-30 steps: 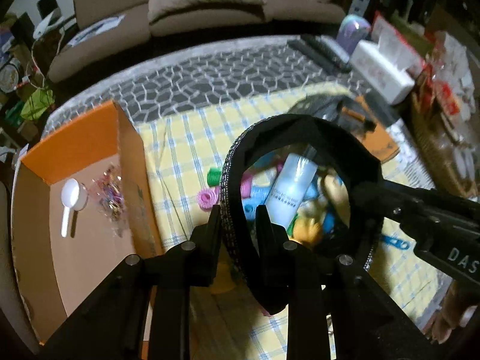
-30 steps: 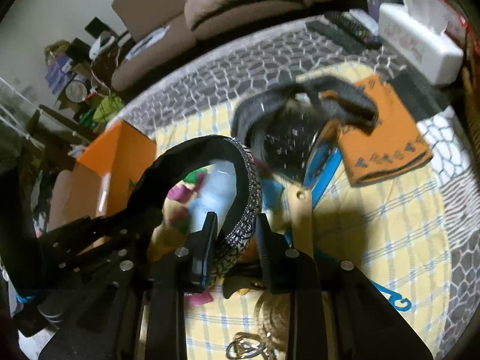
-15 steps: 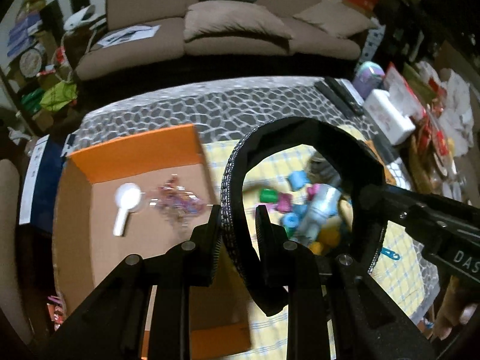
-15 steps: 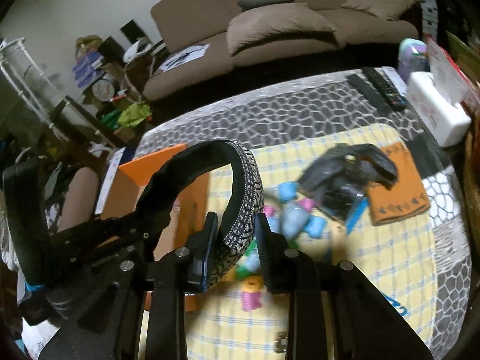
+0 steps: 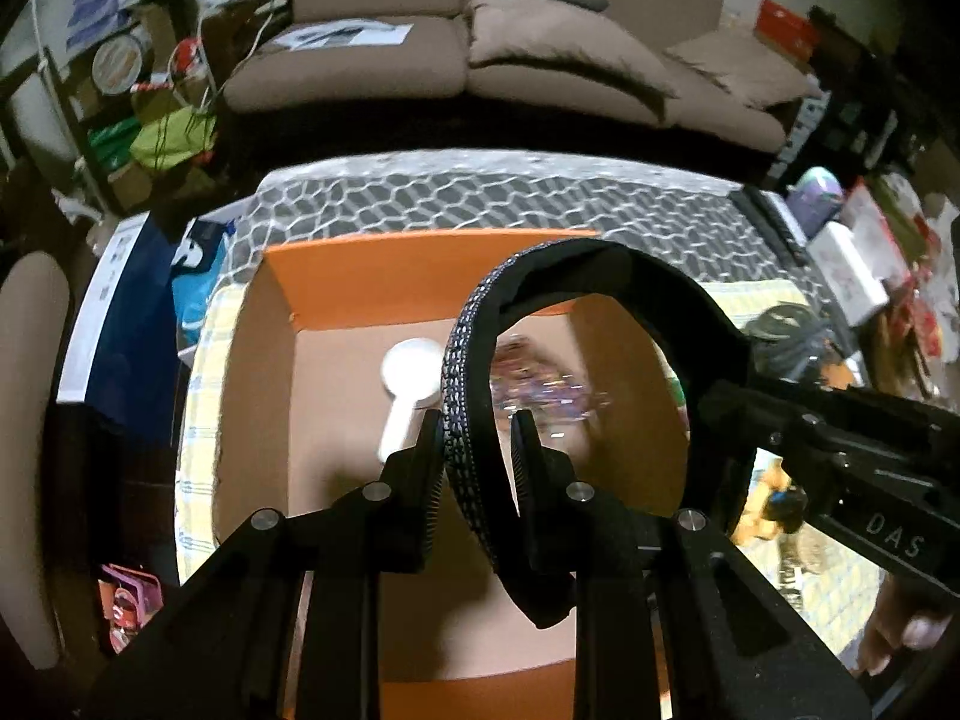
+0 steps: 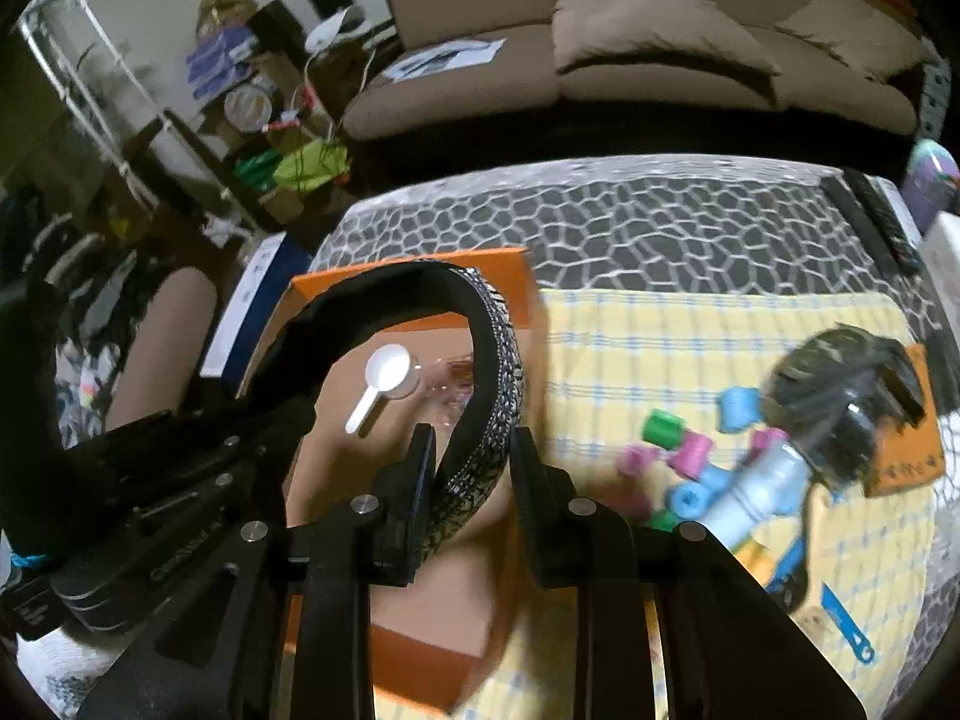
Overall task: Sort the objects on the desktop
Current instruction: 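Carry the headband into the orange box and open both grippers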
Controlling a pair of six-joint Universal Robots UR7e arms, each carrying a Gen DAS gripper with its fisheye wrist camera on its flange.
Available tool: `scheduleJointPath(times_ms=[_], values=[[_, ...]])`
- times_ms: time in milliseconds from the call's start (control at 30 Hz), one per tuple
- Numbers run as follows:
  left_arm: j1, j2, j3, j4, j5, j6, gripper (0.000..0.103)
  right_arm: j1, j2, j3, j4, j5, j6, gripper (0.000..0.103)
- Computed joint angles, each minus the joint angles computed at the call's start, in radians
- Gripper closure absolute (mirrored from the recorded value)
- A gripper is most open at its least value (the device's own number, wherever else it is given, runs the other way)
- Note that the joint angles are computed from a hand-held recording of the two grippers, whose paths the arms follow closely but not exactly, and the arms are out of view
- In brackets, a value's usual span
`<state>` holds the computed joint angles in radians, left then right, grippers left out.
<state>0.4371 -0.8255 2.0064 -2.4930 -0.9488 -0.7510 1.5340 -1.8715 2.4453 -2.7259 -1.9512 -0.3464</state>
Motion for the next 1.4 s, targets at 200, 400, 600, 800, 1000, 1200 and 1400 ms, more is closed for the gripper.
scheduleJointPath(times_ms=[200,400,600,800,1000,1200,1400], values=[[0.071,0.016,0.024,-0.061,-0.002,0.035,0.083,0.025,0.191,-0.014,-0.138,-0.055,-0.019,0.078],[0.115,0.067,0.014,-0.134,-0.040,0.073,0.081,0.012,0.325,-0.040,-0.265,-0.122,-0.091,0.078],[0.125,0.133,-0.033,-0.138,-0.068,0.103,0.078,0.014,0.391,-0.057,-0.370,-0.188,-0.171,0.078],[0.134,0.157,-0.069,-0.083,-0.084,0.100,0.072,0.014,0.432,-0.059,-0.440,-0.242,-0.245,0.078],[0.127,0.149,-0.063,-0.083,-0.084,0.095,0.061,0.039,0.438,-0.055,-0.439,-0.268,-0.249,0.064],[0.110,0.113,-0.041,-0.063,-0.079,0.070,0.054,0.065,0.416,-0.045,-0.432,-0.287,-0.246,0.060],[0.090,0.059,-0.013,-0.033,-0.058,0.033,0.051,0.080,0.369,-0.025,-0.399,-0.294,-0.218,0.056]])
